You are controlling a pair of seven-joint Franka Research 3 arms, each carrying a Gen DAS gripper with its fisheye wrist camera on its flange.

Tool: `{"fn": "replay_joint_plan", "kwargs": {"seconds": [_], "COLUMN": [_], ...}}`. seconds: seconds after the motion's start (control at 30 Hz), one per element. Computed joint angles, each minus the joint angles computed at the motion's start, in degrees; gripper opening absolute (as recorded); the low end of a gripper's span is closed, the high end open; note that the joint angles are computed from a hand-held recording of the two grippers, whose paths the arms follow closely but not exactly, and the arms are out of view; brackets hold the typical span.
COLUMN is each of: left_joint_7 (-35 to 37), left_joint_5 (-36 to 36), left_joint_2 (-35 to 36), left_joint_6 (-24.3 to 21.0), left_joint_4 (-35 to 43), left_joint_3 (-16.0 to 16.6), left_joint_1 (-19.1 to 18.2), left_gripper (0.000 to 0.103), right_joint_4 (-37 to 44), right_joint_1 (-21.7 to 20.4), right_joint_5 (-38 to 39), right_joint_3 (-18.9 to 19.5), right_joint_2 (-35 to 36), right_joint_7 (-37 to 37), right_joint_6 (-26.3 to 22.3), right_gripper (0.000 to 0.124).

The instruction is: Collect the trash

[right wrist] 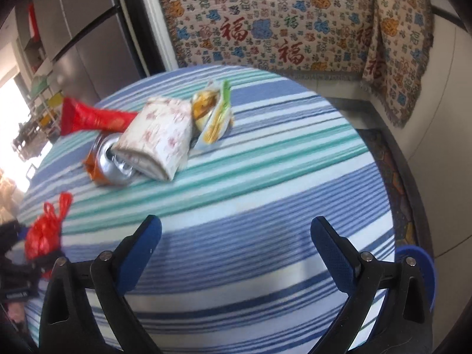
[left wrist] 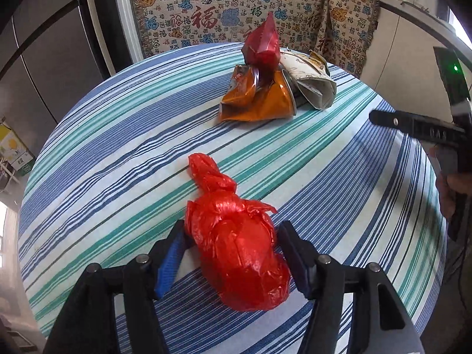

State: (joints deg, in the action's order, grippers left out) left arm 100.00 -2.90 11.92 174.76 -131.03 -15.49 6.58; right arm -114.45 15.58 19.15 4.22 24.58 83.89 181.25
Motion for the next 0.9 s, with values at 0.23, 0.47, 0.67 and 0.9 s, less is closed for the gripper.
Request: {"fn": "replay_joint_plan", "kwargs": {"seconds": [0.23, 0.47, 0.67, 0.9], "left_joint_7": [1.83, 8.79, 19.71, 15.74], "left_joint_5": [-3.14, -11.37, -24.41, -21.66], "left_joint_2": [-1.83, -3.68, -5.07, -5.36], "left_joint_6": [0.81, 0.38, 1.41, 4.58], "left_joint_4": [-2.68, -4.62, -6.31, -7.9], "left_joint_3": [-1.46, -4.0, -6.0, -0.18], "left_joint_1": [1.65, 3.76, 5.22, -1.27], "left_gripper": [0.065, 0.065, 0.065, 0.07], "right_joint_4": [20.45, 28.0, 11.63, -5.31], "right_joint_1": [-9.45, -12.52, -13.81, -18.42], "right_joint_5": [6.76, 17.88, 24.87, 43.34], "right_joint_3": [9.43, 13.62, 15.69, 26.27], "right_joint_2": [10.41, 15.87, 3.8, -7.16], "right_joint_7": [-3.92, -9.73, -19.83, -38.62], "right_joint_6": [-12.88, -17.72, -6.95, 0.62], "right_gripper": [0.077, 0.018, 0.015, 0.02]}}
